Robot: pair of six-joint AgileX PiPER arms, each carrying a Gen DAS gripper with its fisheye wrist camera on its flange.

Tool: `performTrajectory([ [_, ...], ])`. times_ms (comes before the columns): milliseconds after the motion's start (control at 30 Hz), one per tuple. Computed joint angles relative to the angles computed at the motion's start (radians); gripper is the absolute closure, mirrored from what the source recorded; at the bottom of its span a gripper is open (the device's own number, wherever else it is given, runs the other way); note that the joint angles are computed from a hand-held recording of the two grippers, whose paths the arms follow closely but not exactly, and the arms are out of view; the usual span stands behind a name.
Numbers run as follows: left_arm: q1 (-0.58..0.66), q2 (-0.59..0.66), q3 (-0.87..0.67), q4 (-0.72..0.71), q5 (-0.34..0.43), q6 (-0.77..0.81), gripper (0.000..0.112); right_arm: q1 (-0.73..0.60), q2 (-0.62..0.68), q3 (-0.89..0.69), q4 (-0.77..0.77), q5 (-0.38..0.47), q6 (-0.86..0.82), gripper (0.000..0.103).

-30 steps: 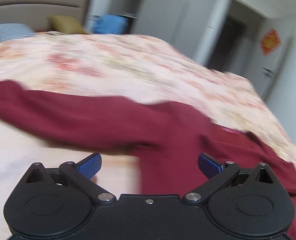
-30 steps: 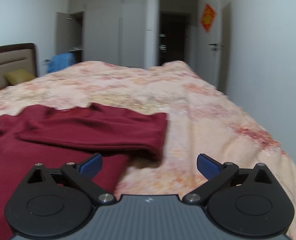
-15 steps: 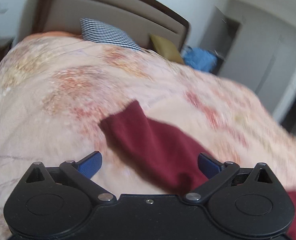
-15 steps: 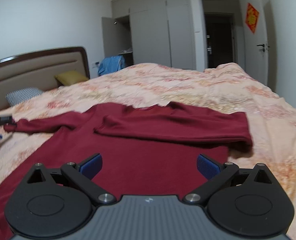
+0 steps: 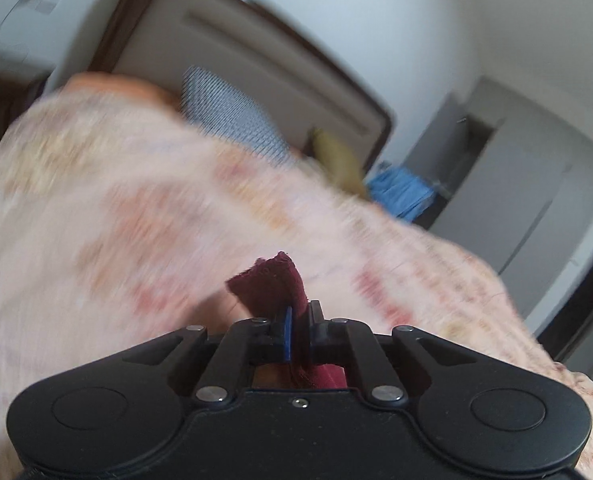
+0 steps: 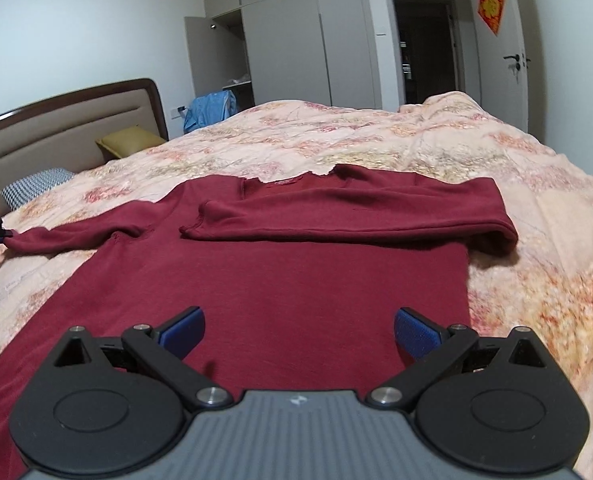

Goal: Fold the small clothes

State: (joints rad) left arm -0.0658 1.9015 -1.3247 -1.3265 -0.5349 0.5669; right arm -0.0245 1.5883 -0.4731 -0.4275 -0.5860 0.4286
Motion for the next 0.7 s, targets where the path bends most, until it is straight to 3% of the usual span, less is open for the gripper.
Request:
performTrajectory([
  [133, -0.066, -0.063, -0.044, 0.157, -0.031, 0.029, 0.105, -0.040, 0.000, 0.011, -0.059, -0.038, 0.062, 0.000],
  [333, -0.244, -0.068, -0.199, 0.329, 0.054, 0.239, 0.105, -0.075, -0.007, 0.035, -0.096, -0.099, 0.100, 0.000],
  [400, -0.308, -0.026, -0.292, 0.237, 0.118, 0.387, 0.104, -0.094, -0.014, 0.044, -0.115, -0.117, 0.119, 0.000],
  [533, -0.398, 0.097, -0.478, -0.100, 0.237, 0.681, 0.104, -0.142, -0.043, 0.068, -0.154, -0.140, 0.142, 0.000],
  [700, -0.466, 0.235, -0.564, -0.369, 0.335, 0.937, 0.104, -0.226, -0.084, 0.088, -0.236, -0.139, 0.171, 0.000],
])
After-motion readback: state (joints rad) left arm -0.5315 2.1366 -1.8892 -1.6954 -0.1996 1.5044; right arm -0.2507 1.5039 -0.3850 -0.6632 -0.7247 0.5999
